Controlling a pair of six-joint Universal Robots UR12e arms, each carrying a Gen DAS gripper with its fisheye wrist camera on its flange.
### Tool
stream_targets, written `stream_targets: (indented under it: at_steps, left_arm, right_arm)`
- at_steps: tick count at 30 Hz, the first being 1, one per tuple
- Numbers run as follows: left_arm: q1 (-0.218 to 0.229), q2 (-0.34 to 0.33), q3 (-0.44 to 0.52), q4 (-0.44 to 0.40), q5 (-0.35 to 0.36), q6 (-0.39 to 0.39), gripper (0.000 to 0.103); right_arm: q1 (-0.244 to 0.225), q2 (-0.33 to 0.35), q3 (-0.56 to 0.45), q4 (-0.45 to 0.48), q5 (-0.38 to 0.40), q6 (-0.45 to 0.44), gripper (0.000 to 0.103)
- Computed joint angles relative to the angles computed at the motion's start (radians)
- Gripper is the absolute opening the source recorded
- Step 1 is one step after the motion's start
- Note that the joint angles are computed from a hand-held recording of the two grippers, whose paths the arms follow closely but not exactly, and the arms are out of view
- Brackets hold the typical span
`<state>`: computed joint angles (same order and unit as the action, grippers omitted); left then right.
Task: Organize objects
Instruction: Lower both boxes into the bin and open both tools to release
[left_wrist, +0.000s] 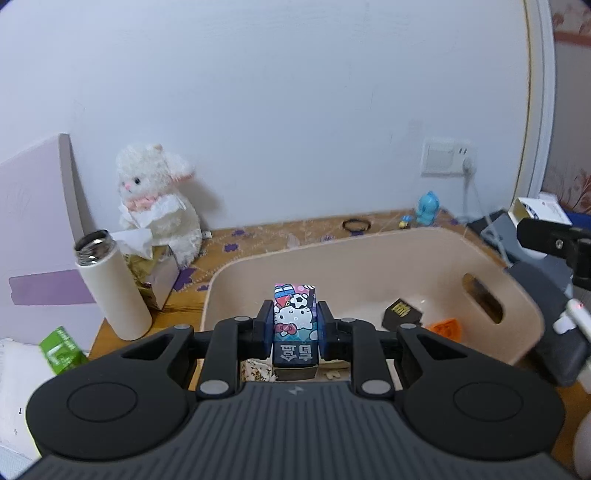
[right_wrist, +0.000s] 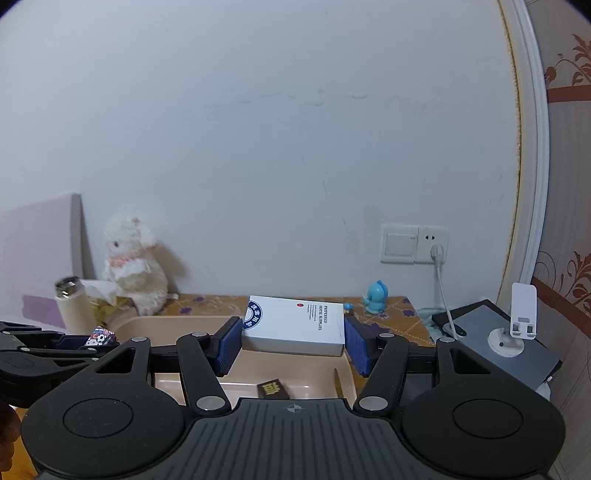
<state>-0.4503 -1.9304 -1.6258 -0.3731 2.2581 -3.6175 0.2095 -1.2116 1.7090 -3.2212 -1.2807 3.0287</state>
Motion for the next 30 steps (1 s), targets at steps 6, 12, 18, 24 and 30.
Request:
stream_targets:
  at_steps: [6, 12, 18, 24, 30]
  left_arm:
    - [0.039, -0.035, 0.048, -0.135, -0.097, -0.06, 0.025]
    - [0.068, -0.05, 0.079, -0.262, -0.187, -0.096, 0.025]
    - [0.077, -0.056, 0.099, -0.332, -0.207, -0.103, 0.026]
    - [0.066, -0.046, 0.092, -0.317, -0.171, -0.099, 0.066]
    - [0.05, -0.025, 0.071, -0.257, -0.159, -0.077, 0.07]
  right_arm:
    - [0.028, 0.056, -0.074, 0.133, -0.081, -0.037, 0.056]
    - [0.04, 0.086, -0.113, 0.26, -0.103, -0.086, 0.056]
    - [0.056, 0.099, -0.129, 0.331, -0.117, -0.135, 0.064]
    - [0.057, 0.083, -0.102, 0.277, -0.121, -0.129, 0.078]
    - [0.041, 0.046, -0.05, 0.194, -0.111, -0.105, 0.091]
